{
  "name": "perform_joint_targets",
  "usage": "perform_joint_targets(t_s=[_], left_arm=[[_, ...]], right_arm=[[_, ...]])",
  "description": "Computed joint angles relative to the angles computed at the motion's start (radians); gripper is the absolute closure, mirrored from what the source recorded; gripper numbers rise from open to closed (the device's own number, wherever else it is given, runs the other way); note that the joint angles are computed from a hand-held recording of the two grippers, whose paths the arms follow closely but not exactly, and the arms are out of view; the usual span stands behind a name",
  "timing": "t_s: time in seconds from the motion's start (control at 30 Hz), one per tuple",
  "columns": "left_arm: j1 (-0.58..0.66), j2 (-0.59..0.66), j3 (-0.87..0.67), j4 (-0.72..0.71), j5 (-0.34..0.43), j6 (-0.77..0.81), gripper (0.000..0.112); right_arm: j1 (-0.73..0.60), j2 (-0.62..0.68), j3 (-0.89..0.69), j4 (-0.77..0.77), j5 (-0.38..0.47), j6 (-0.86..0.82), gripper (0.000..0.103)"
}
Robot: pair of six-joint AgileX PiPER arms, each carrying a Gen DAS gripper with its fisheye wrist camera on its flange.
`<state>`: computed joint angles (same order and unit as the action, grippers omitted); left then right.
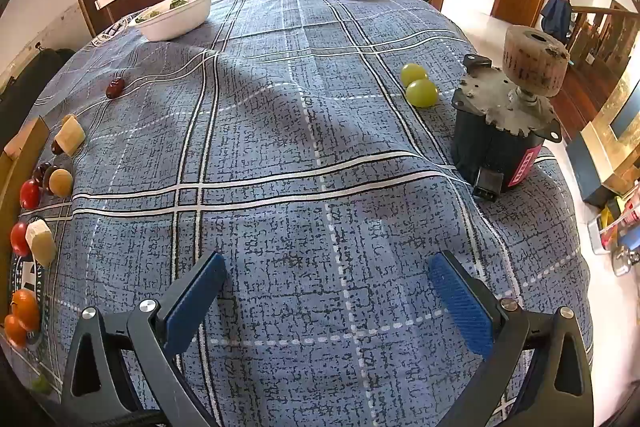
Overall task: Organize fruits
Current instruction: 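Move both tools toward the fruits beside the cardboard tray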
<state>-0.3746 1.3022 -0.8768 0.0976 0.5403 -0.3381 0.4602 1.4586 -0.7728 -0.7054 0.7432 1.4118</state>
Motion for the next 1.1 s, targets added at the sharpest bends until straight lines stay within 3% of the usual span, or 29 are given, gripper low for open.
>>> perform_joint_targets(t_s=[0.13,0.23,0.3,0.43,0.57,0.63,0.77,0.87,0.9,1.0,1.1], left_arm=[[0.018,0.004,0.040,0.007,0.011,-0.008,0.042],[0.011,0.024,0.051,0.011,0.017,-0.003,0.042],[0.005,0.058,0.011,-0.013,0.055,0.024,0.042],[0.019,0.023,0.032,-0.029,0.063,0.073,0.042],[0.045,0.012,0.037,-0.058,0.075,0.120,0.042],[0.016,0.007,0.066,-0.005,0.036,0.053,0.042],[0.027,-0.008,0.085,-0.053,0.027,0.085,0.042],[0.015,-0.011,0.093,-0.030,0.022,0.060,0.042],[0.013,-0.014,0.093,-0.034,0.027,0.057,0.042],[0.006,-0.028,0.098,-0.005,0.025,0.030,0.042],[0.005,-0.034,0.096,0.017,0.035,0.010,0.042]], right_arm=[[0.006,0.008,-0.007,-0.005,0.008,0.012,0.000],[0.035,-0.008,-0.001,-0.025,0.009,0.007,0.008],[0.058,-0.050,0.013,-0.032,-0.005,0.016,0.008],[0.073,-0.173,0.084,-0.056,-0.171,0.153,0.008],[0.125,-0.158,0.009,-0.035,-0.162,0.106,0.009],[0.147,-0.153,-0.015,-0.034,-0.179,0.102,0.009],[0.193,-0.175,-0.021,-0.146,-0.210,0.252,0.009],[0.105,-0.224,0.020,-0.052,-0.420,0.229,0.010],[0.091,-0.224,0.012,-0.004,-0.438,0.187,0.010],[0.121,-0.200,-0.047,0.017,-0.353,0.127,0.010],[0.187,-0.114,-0.188,0.062,-0.119,-0.114,0.010]])
